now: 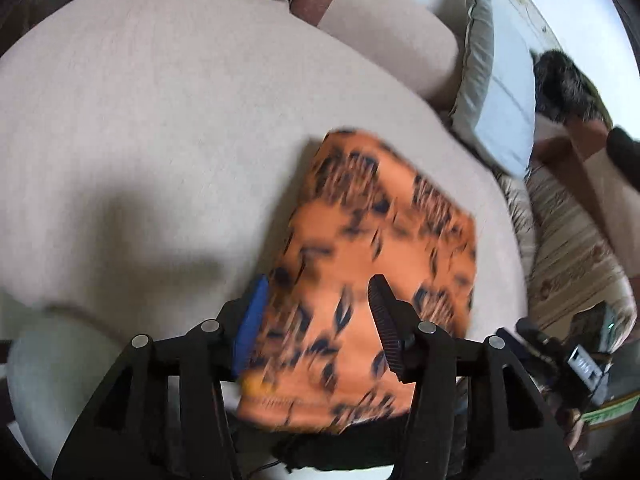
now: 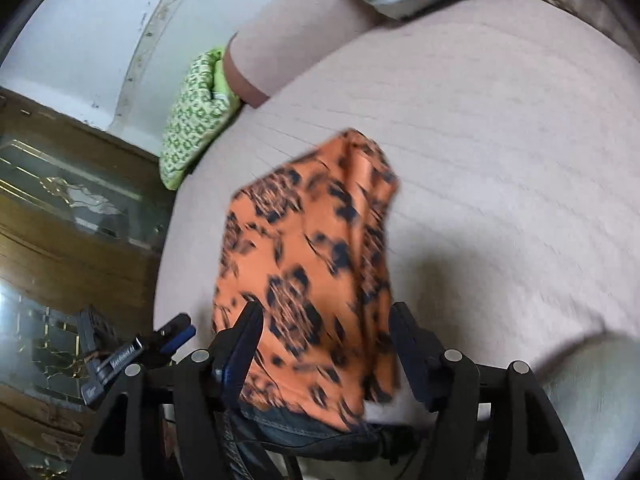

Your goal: Fold small clothes

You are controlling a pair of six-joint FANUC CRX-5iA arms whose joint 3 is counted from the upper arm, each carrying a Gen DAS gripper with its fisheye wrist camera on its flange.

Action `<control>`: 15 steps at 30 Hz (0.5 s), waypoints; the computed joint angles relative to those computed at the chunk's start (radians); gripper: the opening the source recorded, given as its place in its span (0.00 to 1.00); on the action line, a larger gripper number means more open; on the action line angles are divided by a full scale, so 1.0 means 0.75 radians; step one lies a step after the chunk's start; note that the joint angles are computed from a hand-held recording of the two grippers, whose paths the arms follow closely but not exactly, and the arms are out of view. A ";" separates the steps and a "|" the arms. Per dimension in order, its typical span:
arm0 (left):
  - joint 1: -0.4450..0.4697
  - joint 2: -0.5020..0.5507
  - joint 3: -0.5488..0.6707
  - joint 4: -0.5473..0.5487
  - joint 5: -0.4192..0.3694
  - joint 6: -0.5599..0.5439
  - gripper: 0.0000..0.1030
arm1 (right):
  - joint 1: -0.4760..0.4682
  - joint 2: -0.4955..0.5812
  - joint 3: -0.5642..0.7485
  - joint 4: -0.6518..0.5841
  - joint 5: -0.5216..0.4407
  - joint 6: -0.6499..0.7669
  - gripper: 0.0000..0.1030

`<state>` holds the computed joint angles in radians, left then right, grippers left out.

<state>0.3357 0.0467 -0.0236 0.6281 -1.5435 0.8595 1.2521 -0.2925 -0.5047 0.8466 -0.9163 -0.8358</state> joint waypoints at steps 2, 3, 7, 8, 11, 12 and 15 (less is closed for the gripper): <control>-0.071 0.097 0.118 -0.021 -0.007 0.084 0.53 | -0.099 0.016 0.011 -0.014 0.076 0.045 0.61; -0.106 0.136 0.160 -0.023 0.004 0.118 0.53 | -0.152 0.019 0.007 -0.026 0.135 0.058 0.61; -0.184 0.289 0.309 -0.004 -0.031 0.230 0.53 | -0.326 0.038 0.001 -0.103 0.310 0.127 0.55; -0.206 0.327 0.344 -0.003 -0.045 0.250 0.53 | -0.366 0.065 0.040 -0.186 0.308 0.212 0.53; -0.255 0.416 0.419 -0.022 -0.047 0.339 0.53 | -0.437 0.132 0.125 -0.343 0.292 0.389 0.50; -0.269 0.438 0.437 -0.029 -0.046 0.356 0.53 | -0.464 0.153 0.148 -0.397 0.283 0.422 0.44; -0.298 0.501 0.475 -0.034 -0.046 0.413 0.53 | -0.503 0.148 0.122 -0.377 0.343 0.410 0.14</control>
